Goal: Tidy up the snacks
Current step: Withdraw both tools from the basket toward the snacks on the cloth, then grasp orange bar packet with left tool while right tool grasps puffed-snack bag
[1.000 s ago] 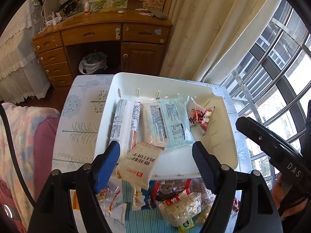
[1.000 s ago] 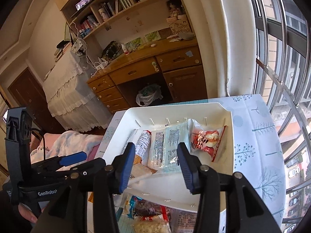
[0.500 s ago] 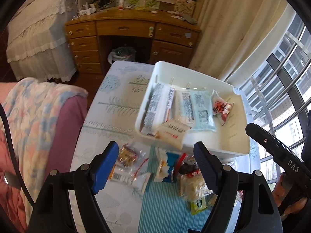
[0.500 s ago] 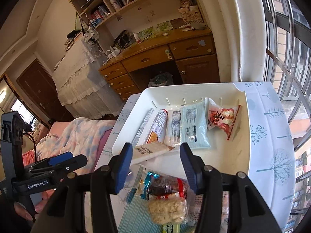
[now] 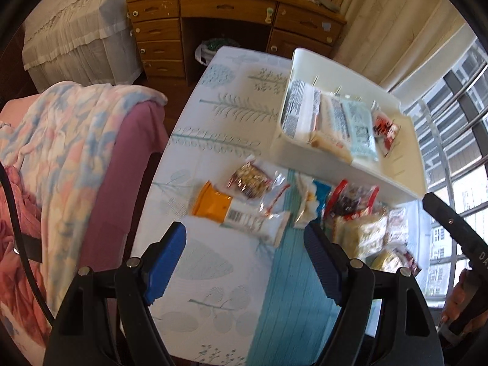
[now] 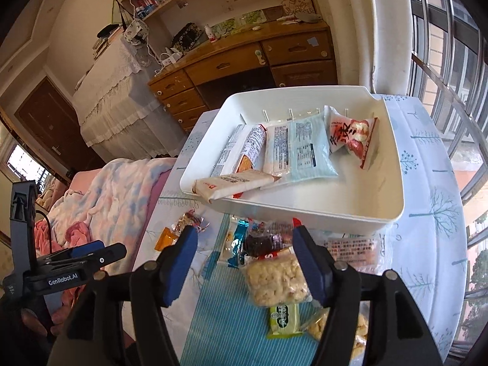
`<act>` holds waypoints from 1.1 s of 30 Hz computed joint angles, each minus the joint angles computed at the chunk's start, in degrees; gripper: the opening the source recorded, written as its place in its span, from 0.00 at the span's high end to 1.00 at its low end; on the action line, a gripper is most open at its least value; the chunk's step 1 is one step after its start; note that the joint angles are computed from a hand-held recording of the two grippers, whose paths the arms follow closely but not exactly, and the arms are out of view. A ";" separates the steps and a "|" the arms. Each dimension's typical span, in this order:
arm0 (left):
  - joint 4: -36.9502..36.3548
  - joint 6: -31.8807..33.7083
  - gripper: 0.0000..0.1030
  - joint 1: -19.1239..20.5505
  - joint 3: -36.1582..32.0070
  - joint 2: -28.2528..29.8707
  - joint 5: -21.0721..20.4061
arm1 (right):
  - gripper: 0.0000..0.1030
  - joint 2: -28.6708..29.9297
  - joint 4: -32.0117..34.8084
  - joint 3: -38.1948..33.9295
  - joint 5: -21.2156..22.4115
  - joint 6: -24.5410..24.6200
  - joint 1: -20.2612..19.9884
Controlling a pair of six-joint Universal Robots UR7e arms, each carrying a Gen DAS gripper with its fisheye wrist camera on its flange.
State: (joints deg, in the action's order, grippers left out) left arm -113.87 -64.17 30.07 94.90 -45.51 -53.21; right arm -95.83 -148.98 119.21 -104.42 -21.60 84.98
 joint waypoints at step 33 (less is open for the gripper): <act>-0.92 49.63 0.22 8.95 -3.68 8.12 -3.41 | 0.23 -6.82 -10.68 17.57 -0.29 39.06 -6.39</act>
